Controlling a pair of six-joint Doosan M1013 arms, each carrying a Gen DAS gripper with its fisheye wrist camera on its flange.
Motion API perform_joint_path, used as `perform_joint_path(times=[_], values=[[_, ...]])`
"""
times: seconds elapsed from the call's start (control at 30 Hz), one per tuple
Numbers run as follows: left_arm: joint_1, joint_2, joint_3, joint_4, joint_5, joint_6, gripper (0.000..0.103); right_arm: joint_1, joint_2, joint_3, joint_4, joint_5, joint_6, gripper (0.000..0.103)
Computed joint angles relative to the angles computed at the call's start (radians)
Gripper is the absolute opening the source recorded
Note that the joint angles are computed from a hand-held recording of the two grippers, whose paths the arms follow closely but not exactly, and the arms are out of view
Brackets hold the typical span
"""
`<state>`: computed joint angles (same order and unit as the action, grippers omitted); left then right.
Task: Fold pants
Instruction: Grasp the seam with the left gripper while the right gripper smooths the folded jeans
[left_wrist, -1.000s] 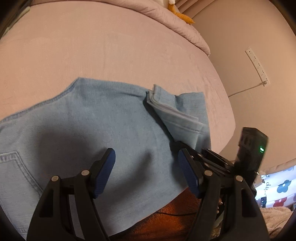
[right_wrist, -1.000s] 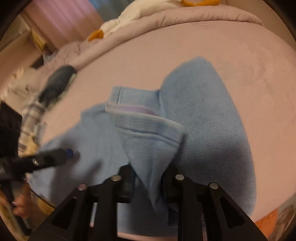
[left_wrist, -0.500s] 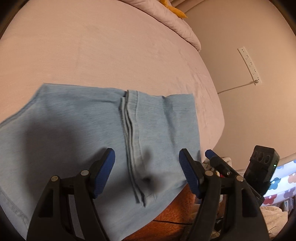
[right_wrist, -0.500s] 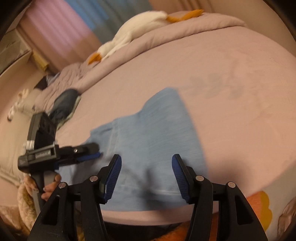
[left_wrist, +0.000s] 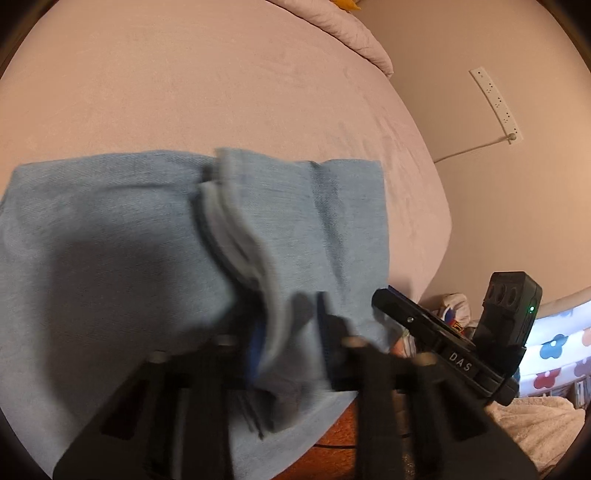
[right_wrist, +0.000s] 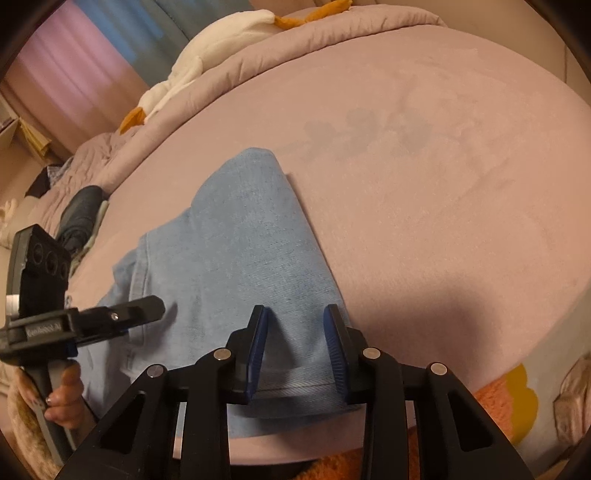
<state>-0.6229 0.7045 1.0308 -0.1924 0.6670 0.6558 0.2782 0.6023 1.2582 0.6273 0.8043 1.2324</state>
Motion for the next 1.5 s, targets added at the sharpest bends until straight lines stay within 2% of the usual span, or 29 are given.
perform_joint_path(times=[0.07, 0.17, 0.23, 0.3, 0.43, 0.6, 0.73, 0.83, 0.93, 1.07, 1.17, 1.4, 1.5], values=[[-0.001, -0.017, 0.025, -0.026, -0.033, -0.013, 0.005, -0.003, -0.003, 0.002, 0.01, 0.004, -0.001, 0.035], [-0.028, -0.058, 0.047, 0.161, -0.047, -0.162, 0.005, -0.008, -0.009, 0.004, 0.031, 0.019, -0.006, 0.035], [-0.04, -0.091, 0.07, 0.231, -0.075, -0.196, 0.005, -0.014, -0.013, 0.008, 0.085, 0.044, -0.054, 0.035], [-0.053, -0.11, 0.069, 0.307, -0.045, -0.233, 0.005, -0.012, -0.022, 0.014, 0.126, 0.046, -0.104, 0.035], [-0.076, -0.137, 0.077, 0.448, 0.04, -0.31, 0.005, 0.009, -0.042, 0.018, 0.076, 0.007, -0.105, 0.035], [-0.078, -0.148, 0.109, 0.463, 0.082, -0.369, 0.005, 0.035, -0.05, 0.011, 0.001, -0.025, -0.084, 0.035], [-0.079, -0.182, 0.178, 0.472, 0.076, -0.428, 0.006, 0.045, -0.033, -0.013, -0.057, -0.006, -0.031, 0.035], [-0.079, -0.185, 0.191, 0.487, 0.11, -0.464, 0.006, 0.056, -0.018, -0.035, -0.101, 0.013, 0.012, 0.035], [-0.073, -0.177, 0.201, 0.441, 0.135, -0.448, 0.006, 0.06, -0.003, -0.054, -0.115, 0.046, 0.031, 0.036], [-0.063, -0.153, 0.194, 0.387, 0.176, -0.425, 0.007, 0.067, 0.009, -0.072, -0.132, 0.068, 0.044, 0.044], [-0.057, -0.15, 0.201, 0.365, 0.165, -0.428, 0.007, 0.067, 0.007, -0.066, -0.13, 0.081, 0.029, 0.045], [-0.065, -0.161, 0.193, 0.455, 0.161, -0.443, 0.007, 0.063, -0.001, -0.059, -0.147, 0.092, 0.032, 0.051], [-0.059, -0.155, 0.197, 0.433, 0.17, -0.44, 0.008, 0.061, 0.005, -0.065, -0.132, 0.119, 0.018, 0.052]])
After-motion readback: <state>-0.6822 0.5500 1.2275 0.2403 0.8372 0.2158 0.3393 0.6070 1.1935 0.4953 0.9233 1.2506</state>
